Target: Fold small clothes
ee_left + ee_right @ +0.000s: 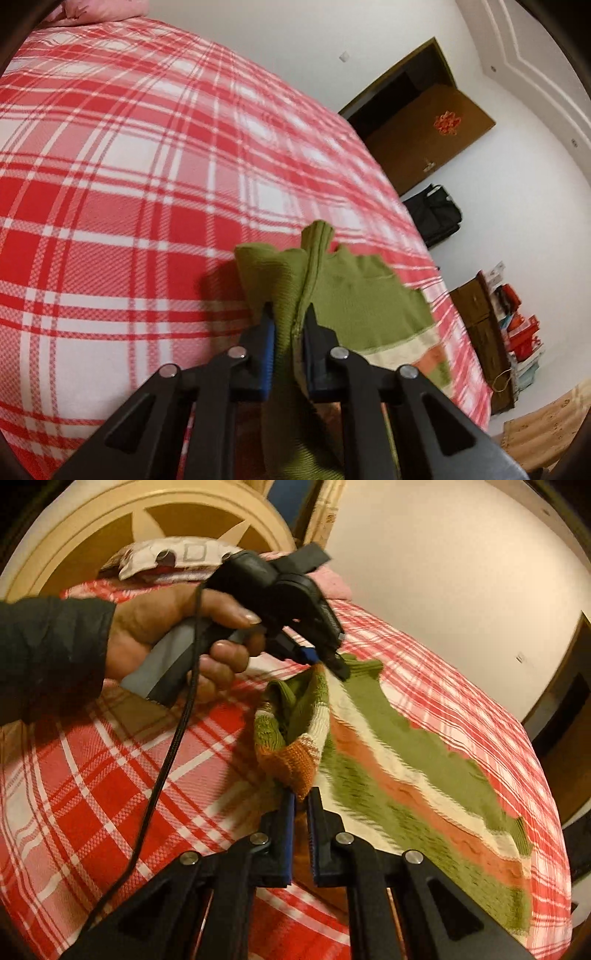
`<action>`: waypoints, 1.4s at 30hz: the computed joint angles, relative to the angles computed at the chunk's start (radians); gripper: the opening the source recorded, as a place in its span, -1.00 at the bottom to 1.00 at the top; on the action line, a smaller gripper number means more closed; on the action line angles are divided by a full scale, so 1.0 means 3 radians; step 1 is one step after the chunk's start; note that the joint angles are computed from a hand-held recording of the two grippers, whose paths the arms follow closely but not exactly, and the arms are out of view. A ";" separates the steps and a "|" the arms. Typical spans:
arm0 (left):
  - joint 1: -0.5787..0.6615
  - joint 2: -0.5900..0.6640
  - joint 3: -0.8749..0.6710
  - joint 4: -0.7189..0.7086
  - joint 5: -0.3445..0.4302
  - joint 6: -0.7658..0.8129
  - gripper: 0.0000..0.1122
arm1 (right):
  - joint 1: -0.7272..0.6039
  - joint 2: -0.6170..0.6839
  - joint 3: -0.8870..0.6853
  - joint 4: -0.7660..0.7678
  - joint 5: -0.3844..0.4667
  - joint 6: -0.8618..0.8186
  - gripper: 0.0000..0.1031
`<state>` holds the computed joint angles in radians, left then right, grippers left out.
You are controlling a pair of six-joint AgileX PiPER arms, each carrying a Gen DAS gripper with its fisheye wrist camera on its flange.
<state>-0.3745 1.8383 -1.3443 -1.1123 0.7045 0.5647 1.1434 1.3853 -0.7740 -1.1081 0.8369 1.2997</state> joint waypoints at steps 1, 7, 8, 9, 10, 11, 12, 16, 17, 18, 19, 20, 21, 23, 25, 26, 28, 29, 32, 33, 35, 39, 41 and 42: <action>-0.0025 -0.0009 -0.0039 0.0004 -0.0012 -0.0044 -0.77 | -0.0003 -0.0080 0.0031 0.0000 0.0009 0.0015 -0.90; -0.0263 -0.0046 -0.0338 0.0105 -0.0093 -0.0295 -0.77 | -0.0067 -0.0624 0.0229 0.0060 0.0082 0.0030 -0.90; -0.0323 -0.0032 -0.0426 0.0148 -0.0110 -0.0364 -0.78 | -0.0060 -0.0725 0.0271 0.0062 0.0123 0.0039 -0.91; -0.0381 -0.0006 -0.0494 0.0171 -0.0139 -0.0416 -0.78 | -0.0026 -0.0791 0.0308 0.0043 0.0181 0.0079 -0.94; -0.0438 0.0034 -0.0590 0.0236 -0.0156 -0.0507 -0.78 | 0.0028 -0.0858 0.0346 -0.0001 0.0283 0.0137 -1.00; -0.0481 0.0081 -0.0687 0.0274 -0.0140 -0.0563 -0.78 | 0.0075 -0.0955 0.0391 -0.0035 0.0383 0.0177 -1.00; -0.0548 0.0143 -0.0811 0.0345 -0.0131 -0.0645 -0.78 | 0.0090 -0.1071 0.0426 -0.0013 0.0438 0.0175 -1.00; -0.0838 0.0381 -0.1293 0.0894 -0.0123 -0.1149 -0.79 | -0.0087 -0.1474 0.0542 0.0227 0.0449 0.0001 -1.00; -0.0886 0.0438 -0.1395 0.0997 -0.0092 -0.1254 -0.79 | -0.0266 -0.1533 0.0571 0.0407 0.0280 -0.0158 -1.00; -0.0927 0.0500 -0.1506 0.1095 -0.0039 -0.1343 -0.79 | -0.0322 -0.1567 0.0611 0.0478 0.0231 -0.0184 -1.00; -0.0959 0.0541 -0.1597 0.1200 0.0016 -0.1429 -0.79 | -0.0289 -0.1582 0.0661 0.0442 0.0250 -0.0077 -1.00; -0.0973 0.0564 -0.1656 0.1273 0.0051 -0.1495 -0.79 | -0.0257 -0.1568 0.0707 0.0418 0.0235 0.0015 -1.00; -0.0958 0.0549 -0.1643 0.1265 0.0064 -0.1503 -0.79 | -0.0273 -0.1507 0.0726 0.0422 0.0184 0.0056 -0.98; -0.0900 0.0561 -0.1696 0.1202 0.0186 -0.1531 -0.79 | -0.0329 -0.1375 0.0768 0.0430 0.0046 0.0064 -0.56; -0.0883 0.0549 -0.1763 0.1265 0.0310 -0.1591 -0.79 | -0.0360 -0.1296 0.0869 0.0371 -0.0150 0.0111 0.45; -0.0882 0.0527 -0.1773 0.1328 0.0338 -0.1619 -0.79 | -0.0348 -0.1211 0.0893 0.0272 -0.0238 0.0235 0.49; -0.0864 0.0468 -0.1738 0.1356 0.0386 -0.1613 -0.79 | -0.0308 -0.0985 0.0860 0.0084 -0.0276 0.0467 0.48; -0.0835 0.0435 -0.1696 0.1316 0.0415 -0.1589 -0.79 | -0.0275 -0.0826 0.0811 -0.0009 -0.0254 0.0557 0.48; -0.0770 0.0358 -0.1558 0.1154 0.0434 -0.1479 -0.79 | -0.0115 -0.0494 0.0675 -0.0244 -0.0188 0.0763 0.48; -0.0757 0.0341 -0.1532 0.1137 0.0436 -0.1478 -0.79 | -0.0052 -0.0396 0.0612 -0.0260 -0.0180 0.0765 0.48; -0.0726 0.0329 -0.1510 0.1067 0.0461 -0.1441 -0.79 | 0.0144 -0.0151 0.0463 -0.0343 -0.0059 0.0856 0.48; -0.0695 0.0348 -0.1532 0.1027 0.0539 -0.1429 -0.79 | 0.0458 0.0511 -0.0027 -0.0359 0.0449 0.0852 0.48; -0.0670 0.0346 -0.1514 0.0986 0.0558 -0.1385 -0.79 | 0.0543 0.0751 -0.0204 -0.0403 0.0639 0.0898 0.48; -0.0651 0.0342 -0.1492 0.0931 0.0569 -0.1333 -0.79 | 0.0564 0.0846 -0.0288 -0.0404 0.0711 0.0912 0.48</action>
